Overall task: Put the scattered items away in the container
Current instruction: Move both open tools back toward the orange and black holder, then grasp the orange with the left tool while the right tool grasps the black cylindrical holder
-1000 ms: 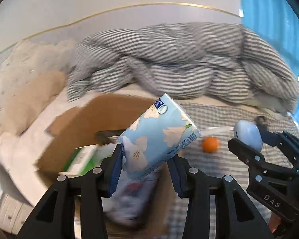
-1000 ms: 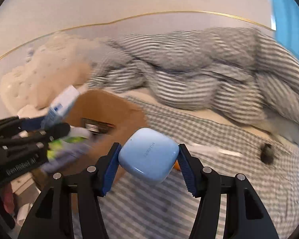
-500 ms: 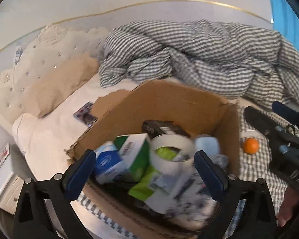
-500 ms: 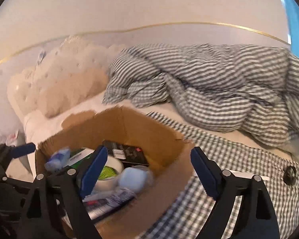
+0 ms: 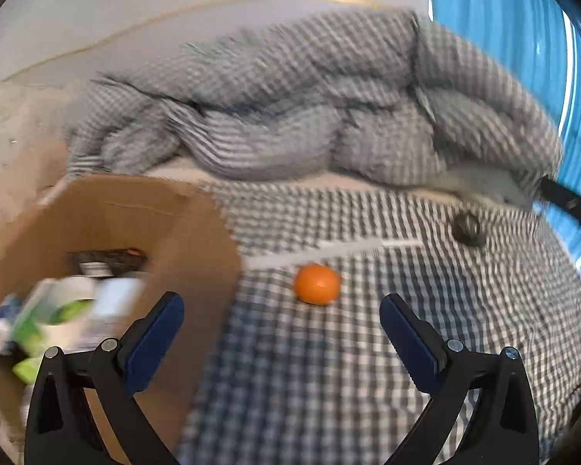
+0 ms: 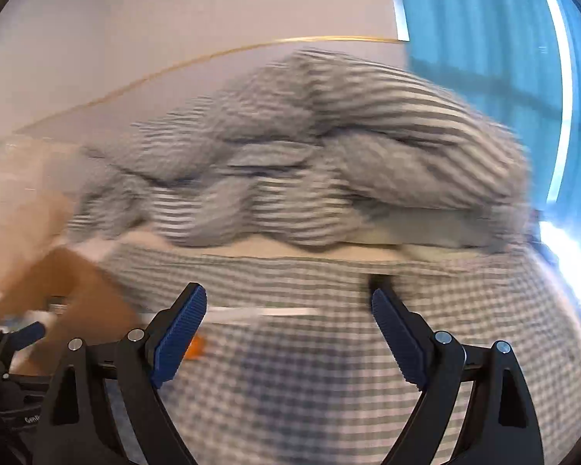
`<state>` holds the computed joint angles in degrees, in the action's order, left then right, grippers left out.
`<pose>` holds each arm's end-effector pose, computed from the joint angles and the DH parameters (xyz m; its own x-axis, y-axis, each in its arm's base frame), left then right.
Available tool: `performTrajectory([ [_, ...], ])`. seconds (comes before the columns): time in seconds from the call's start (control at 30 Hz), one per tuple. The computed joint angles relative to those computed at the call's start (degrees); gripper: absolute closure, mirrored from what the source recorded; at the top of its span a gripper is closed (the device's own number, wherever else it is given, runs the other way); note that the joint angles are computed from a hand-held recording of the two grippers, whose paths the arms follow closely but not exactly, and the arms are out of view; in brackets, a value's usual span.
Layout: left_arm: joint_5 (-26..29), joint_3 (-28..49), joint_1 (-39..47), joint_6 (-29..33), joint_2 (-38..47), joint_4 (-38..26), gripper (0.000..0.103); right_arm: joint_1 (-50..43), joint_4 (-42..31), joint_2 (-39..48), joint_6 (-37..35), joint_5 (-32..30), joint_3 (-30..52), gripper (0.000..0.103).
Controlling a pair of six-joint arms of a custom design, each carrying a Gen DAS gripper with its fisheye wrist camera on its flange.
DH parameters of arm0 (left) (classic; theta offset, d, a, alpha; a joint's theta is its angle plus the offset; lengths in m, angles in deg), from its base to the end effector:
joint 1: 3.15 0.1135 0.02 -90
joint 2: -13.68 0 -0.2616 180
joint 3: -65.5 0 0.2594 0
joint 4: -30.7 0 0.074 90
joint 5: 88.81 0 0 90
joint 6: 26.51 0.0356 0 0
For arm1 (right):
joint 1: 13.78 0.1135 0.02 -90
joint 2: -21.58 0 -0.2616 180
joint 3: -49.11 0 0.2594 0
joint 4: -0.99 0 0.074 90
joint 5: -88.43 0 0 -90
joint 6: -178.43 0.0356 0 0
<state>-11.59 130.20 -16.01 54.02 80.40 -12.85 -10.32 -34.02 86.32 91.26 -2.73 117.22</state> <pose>0.2474 -0.0484 0.2670 -0.6976 -0.0053 -0.7165 -0.0494 0.9980 0.0406 0.2601 0.0164 0.3078 -0.5268 0.0176 -0.8498 -0.0516 0.9973 0.0526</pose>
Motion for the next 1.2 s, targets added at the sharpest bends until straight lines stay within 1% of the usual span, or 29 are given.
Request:
performTrajectory([
  [0.07,-3.07,2.18,-2.58,-0.62,7.19,2.34,0.000,-5.63,2.07,3.09,-1.84,-1.10,-0.41,0.015],
  [0.13,-5.31,4.55,-3.39,-0.57,14.13,5.05,0.000,-9.17,4.10,7.31,-2.94,-2.08,0.04,0.015],
  [0.2,-6.98,4.59,-3.19,-1.25,17.76,7.86,0.000,-10.27,6.76,11.62,-3.23,-1.48,0.22,0.015],
  [0.3,-4.87,6.26,-0.57,-2.34,24.19,10.74,0.000,-10.12,13.29,20.85,-4.70,1.02,1.45,0.015],
  [0.33,-4.31,6.44,-0.14,-2.61,25.72,11.71,0.000,-9.46,14.19,25.12,-5.00,1.85,3.42,0.015],
  [0.4,-4.13,6.62,0.54,-2.92,28.92,14.17,0.000,-8.72,15.14,30.44,-5.20,1.37,6.15,0.015],
  [0.43,-4.23,6.72,0.67,-3.18,30.11,14.83,0.000,-8.30,15.41,33.88,-5.06,0.70,8.55,0.015],
  [0.53,-1.93,5.12,1.26,-3.86,31.87,19.52,0.000,-8.25,16.56,39.21,-4.00,-1.37,12.76,0.015],
  [0.57,-2.60,5.66,1.01,-4.20,33.30,19.95,0.000,-8.27,16.93,40.63,-3.57,-1.05,13.96,0.015],
  [0.63,-4.28,7.89,0.34,-3.72,37.15,18.76,0.000,-8.10,16.42,44.02,-3.48,0.48,17.12,0.015],
  [0.73,-2.72,7.07,0.85,-4.27,37.60,20.75,0.000,-8.13,14.19,49.87,-3.03,2.02,22.62,0.016],
  [0.77,-1.81,7.01,1.27,-4.49,37.60,20.89,0.002,-8.52,12.19,51.82,-2.11,1.11,24.83,0.019],
  [0.8,-0.57,6.73,1.66,-4.64,37.44,21.18,0.011,-8.86,10.81,53.03,-1.53,-0.08,26.19,0.038],
  [0.83,0.43,6.19,1.75,-4.54,36.81,21.57,0.018,-9.11,9.70,53.81,-1.00,-0.51,27.01,0.056],
  [0.87,0.52,5.94,1.46,-4.16,36.23,21.77,0.039,-9.40,9.90,53.58,-0.75,-0.87,26.56,0.056],
  [0.9,-0.50,6.16,0.78,-3.74,35.86,21.04,0.045,-9.68,10.57,52.90,-0.80,-1.54,25.67,0.056],
  [0.97,-2.44,7.40,-0.66,-2.86,35.73,17.99,0.045,-9.86,13.40,49.14,-2.25,-1.72,21.39,0.056],
  [1.07,-1.40,6.17,-1.02,-3.83,33.05,16.14,0.046,-9.45,16.50,41.66,-5.27,-0.51,14.00,0.056],
  [1.13,-0.66,4.51,-1.43,-4.49,29.71,14.93,0.046,-9.59,16.55,36.54,-6.70,-1.58,9.94,0.056],
  [1.2,-2.39,2.59,-3.15,-4.32,25.54,13.38,0.046,-9.54,16.07,30.70,-7.89,-2.50,5.69,0.056],
])
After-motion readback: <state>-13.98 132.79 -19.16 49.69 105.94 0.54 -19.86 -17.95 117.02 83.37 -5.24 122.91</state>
